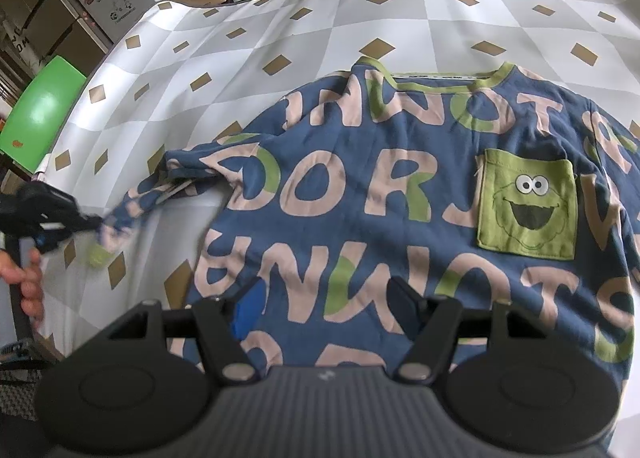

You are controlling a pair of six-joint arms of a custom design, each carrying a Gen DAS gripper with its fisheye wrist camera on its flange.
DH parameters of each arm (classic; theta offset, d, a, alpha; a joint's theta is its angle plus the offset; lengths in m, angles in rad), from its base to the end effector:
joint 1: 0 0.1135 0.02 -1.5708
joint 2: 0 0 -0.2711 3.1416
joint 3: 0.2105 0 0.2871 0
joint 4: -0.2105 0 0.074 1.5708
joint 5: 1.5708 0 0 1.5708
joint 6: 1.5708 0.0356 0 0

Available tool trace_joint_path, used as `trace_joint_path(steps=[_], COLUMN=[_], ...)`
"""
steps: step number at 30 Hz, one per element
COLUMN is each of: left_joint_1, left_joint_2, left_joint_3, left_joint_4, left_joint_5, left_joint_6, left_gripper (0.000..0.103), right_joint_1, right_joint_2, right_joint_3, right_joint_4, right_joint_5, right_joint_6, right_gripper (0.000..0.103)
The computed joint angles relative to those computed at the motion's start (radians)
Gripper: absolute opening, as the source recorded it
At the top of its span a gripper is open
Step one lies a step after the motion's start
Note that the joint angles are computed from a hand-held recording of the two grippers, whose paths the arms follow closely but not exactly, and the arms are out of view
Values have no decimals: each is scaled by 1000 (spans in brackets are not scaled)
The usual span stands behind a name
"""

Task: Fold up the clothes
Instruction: 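Grasp the sleeve cuff with the left gripper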

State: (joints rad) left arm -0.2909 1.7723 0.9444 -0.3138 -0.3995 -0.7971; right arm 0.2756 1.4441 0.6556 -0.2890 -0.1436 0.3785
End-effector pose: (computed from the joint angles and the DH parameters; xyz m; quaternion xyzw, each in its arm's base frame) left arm 0.3419 -0.0879 0.1158 -0.2807 0.9166 0.0579 0.2789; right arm 0.2661 0.0805 0.1294 0.0323 0.9669 0.1441 0.2083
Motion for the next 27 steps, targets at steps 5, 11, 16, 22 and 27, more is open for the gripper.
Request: trace_joint_path(steps=[5, 11, 16, 22, 27], left_joint_1=[40, 87, 62, 53, 16], left_joint_2=[9, 48, 77, 100, 144], left_joint_3=[20, 18, 26, 32, 76], left_joint_4=[-91, -36, -56, -44, -65], left_joint_5=[-16, 253, 368, 449, 429], left_joint_6=[-70, -50, -41, -10, 56], left_gripper=[0, 0, 0, 6, 18], right_joint_1=[-4, 5, 1, 7, 3], right_joint_2=[5, 20, 30, 24, 15], right_joint_3=[2, 13, 20, 20, 18], right_joint_4=[-1, -14, -13, -11, -7], right_joint_5=[-3, 1, -14, -14, -25], right_joint_6=[9, 1, 15, 11, 13], right_gripper=[65, 65, 65, 65, 65])
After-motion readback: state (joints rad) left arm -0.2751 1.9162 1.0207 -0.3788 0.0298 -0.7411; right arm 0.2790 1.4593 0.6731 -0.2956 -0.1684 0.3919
